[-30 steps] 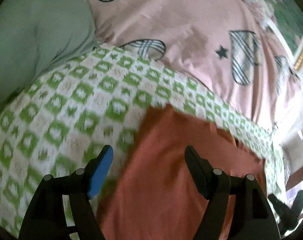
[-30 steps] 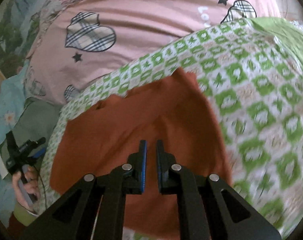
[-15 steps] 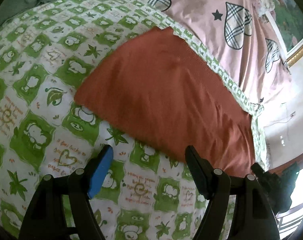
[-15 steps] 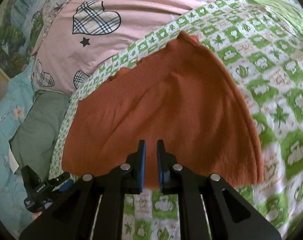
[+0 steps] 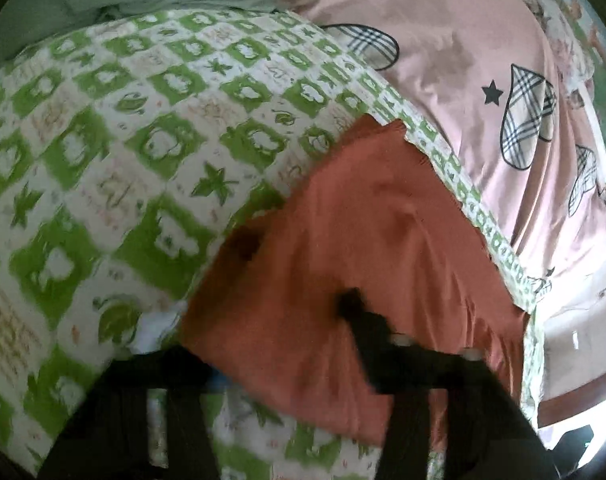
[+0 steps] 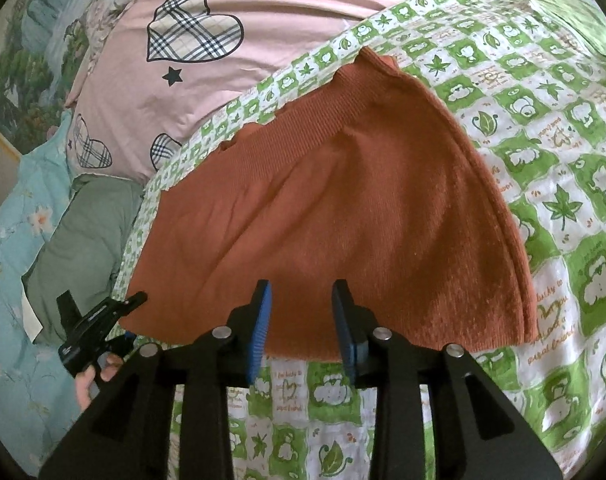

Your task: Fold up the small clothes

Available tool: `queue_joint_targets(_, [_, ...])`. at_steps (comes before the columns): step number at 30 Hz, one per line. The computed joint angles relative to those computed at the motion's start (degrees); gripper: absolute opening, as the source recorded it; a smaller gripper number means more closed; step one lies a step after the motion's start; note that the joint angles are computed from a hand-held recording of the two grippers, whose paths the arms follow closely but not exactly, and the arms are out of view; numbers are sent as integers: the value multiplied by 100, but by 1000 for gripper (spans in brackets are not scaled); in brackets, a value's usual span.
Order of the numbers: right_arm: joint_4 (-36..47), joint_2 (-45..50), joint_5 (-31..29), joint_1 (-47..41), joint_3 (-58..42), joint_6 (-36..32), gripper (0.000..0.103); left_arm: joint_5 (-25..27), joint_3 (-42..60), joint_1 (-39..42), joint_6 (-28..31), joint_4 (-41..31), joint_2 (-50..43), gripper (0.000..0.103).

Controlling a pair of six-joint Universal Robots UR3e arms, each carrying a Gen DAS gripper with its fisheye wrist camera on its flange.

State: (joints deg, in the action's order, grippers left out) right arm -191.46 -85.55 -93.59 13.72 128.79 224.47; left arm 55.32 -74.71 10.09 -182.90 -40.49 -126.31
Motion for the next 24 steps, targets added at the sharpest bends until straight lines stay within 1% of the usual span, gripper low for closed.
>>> queue_joint_targets(1, [-19,-14,49,-44,11,-40,33,-101,158,14,75,-180,-73,18])
queue_joint_targets(3, [-11,-53,133,-115,23,-112,33,-68,227,-27,40,-173,-46,12])
queue_joint_targets(4, [-30,-73,160,-155,41,-135,33,-49,160,-55,85,-86,40,11])
queue_joint_targets(7, [-116,-154,278,-311,132,-165,33,52,-63,-172,172,166,324,10])
queue_joint_targets(12, [-177,-302,473,-529,260,-222,33,-101,-287,-430,425,368,788,8])
queue_joint_targets(16, [-142,-403,834,-773,337,-285,33,-123,-476,-902,833,510,1107,6])
queue_joint_targets(19, [106,-412,1111,-911,186,-462,33,51,-714,-1406,1203,705,1222,6])
queue_joint_targets(21, [200,-340,1371,-1007,50,-591,34,325,-765,-1781,1384,824,1097,6])
queue_joint_targets(22, [237,-282,1573,-1089,-21,-618,39,534,-811,-1988,1514,907,991,6])
queue_joint_targets(23, [351,-228,1695,-1135,-128,-654,49,698,-866,-2120,1620,994,912,6])
queue_joint_targets(24, [496,-119,1814,-1161,-318,-719,54,854,-900,-2227,1699,1058,852,6])
